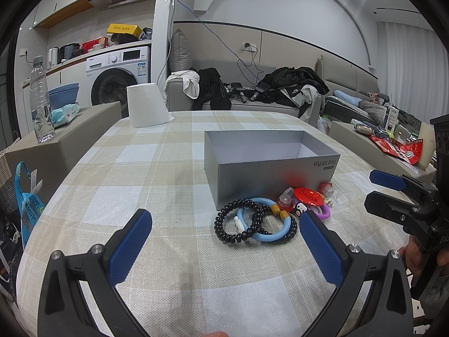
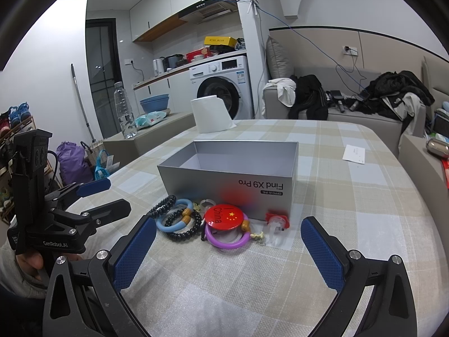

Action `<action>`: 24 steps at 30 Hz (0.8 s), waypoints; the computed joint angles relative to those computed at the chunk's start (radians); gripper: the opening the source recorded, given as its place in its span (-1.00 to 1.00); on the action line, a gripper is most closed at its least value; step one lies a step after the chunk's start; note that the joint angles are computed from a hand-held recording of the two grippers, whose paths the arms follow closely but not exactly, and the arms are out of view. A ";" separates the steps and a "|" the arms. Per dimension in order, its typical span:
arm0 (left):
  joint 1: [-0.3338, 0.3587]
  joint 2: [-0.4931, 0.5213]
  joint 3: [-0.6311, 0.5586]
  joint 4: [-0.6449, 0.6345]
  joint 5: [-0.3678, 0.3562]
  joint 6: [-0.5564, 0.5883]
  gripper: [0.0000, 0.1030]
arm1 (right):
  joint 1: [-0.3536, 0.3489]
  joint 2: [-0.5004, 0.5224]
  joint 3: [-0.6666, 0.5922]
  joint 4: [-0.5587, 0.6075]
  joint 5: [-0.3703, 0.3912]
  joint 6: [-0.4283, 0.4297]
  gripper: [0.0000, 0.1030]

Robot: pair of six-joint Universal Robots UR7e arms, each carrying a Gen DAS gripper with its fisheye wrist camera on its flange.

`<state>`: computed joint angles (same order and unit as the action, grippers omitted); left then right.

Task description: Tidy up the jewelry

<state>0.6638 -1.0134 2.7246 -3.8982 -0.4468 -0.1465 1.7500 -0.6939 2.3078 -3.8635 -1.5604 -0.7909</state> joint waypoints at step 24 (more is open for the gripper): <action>0.013 -0.064 -0.017 0.171 0.001 -0.070 0.98 | 0.045 -0.002 -0.046 0.007 -0.162 0.064 1.00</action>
<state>0.6769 -1.0778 2.7074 -3.7270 -0.4458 -0.2169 1.7947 -0.6956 2.2623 -3.8560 -1.7224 -0.7266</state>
